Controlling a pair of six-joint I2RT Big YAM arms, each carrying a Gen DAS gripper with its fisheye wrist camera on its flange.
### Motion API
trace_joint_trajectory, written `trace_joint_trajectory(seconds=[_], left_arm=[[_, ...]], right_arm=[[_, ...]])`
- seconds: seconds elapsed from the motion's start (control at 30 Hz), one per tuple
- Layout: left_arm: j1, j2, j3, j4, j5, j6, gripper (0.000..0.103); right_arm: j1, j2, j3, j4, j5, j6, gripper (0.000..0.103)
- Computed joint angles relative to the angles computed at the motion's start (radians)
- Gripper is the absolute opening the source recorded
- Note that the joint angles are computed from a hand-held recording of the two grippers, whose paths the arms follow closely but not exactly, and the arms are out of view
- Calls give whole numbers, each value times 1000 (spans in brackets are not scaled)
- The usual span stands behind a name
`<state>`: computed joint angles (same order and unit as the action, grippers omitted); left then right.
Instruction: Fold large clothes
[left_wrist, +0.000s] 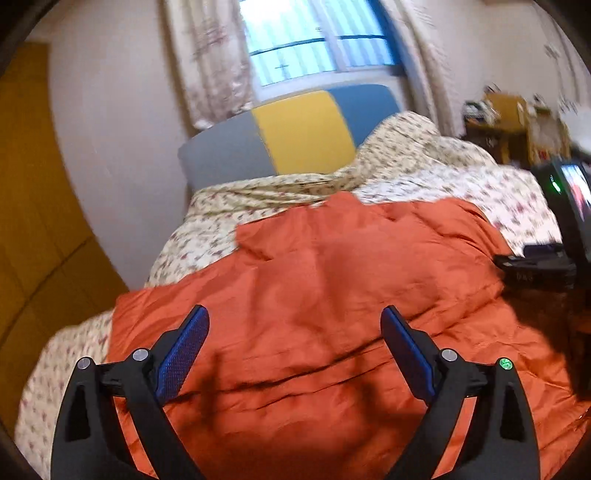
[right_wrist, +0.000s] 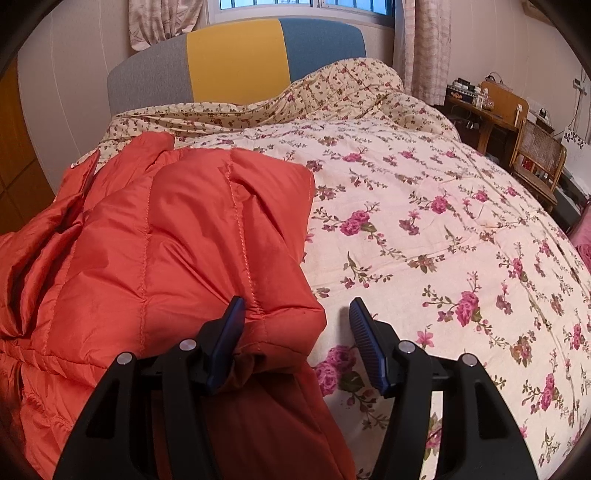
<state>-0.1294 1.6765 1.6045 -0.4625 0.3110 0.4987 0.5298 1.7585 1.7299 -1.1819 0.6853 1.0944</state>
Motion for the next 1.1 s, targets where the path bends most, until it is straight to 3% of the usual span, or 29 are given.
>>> trace_joint_trajectory(seconds=[0.1, 0.27, 0.43, 0.57, 0.63, 0.73, 0.83, 0.9, 0.97, 1.1], left_arm=[[48, 29, 46, -8, -4, -81, 93], [104, 146, 217, -86, -83, -140, 78], [126, 277, 404, -194, -146, -163, 73], [135, 374, 543, -306, -142, -224, 72], [136, 407, 589, -346, -145, -236, 72], [137, 448, 641, -389, -150, -260, 72], [148, 493, 706, -436, -134, -289, 73], [158, 551, 793, -509, -109, -322, 73], [169, 611, 892, -586, -87, -368, 80], [178, 659, 976, -658, -61, -392, 88]], right_arm=[[17, -14, -7, 36, 41, -36, 58], [62, 2, 68, 82, 72, -199, 59], [101, 68, 203, 268, -46, -421, 54], [109, 239, 444, 240, -145, -573, 45], [94, 347, 608, 140, -162, -578, 43], [59, 481, 817, 12, -203, -506, 43], [30, 580, 962, -53, -218, -469, 43], [18, 594, 961, -48, -231, -452, 43], [4, 589, 930, -19, -253, -438, 43], [3, 571, 896, -8, -255, -436, 43]])
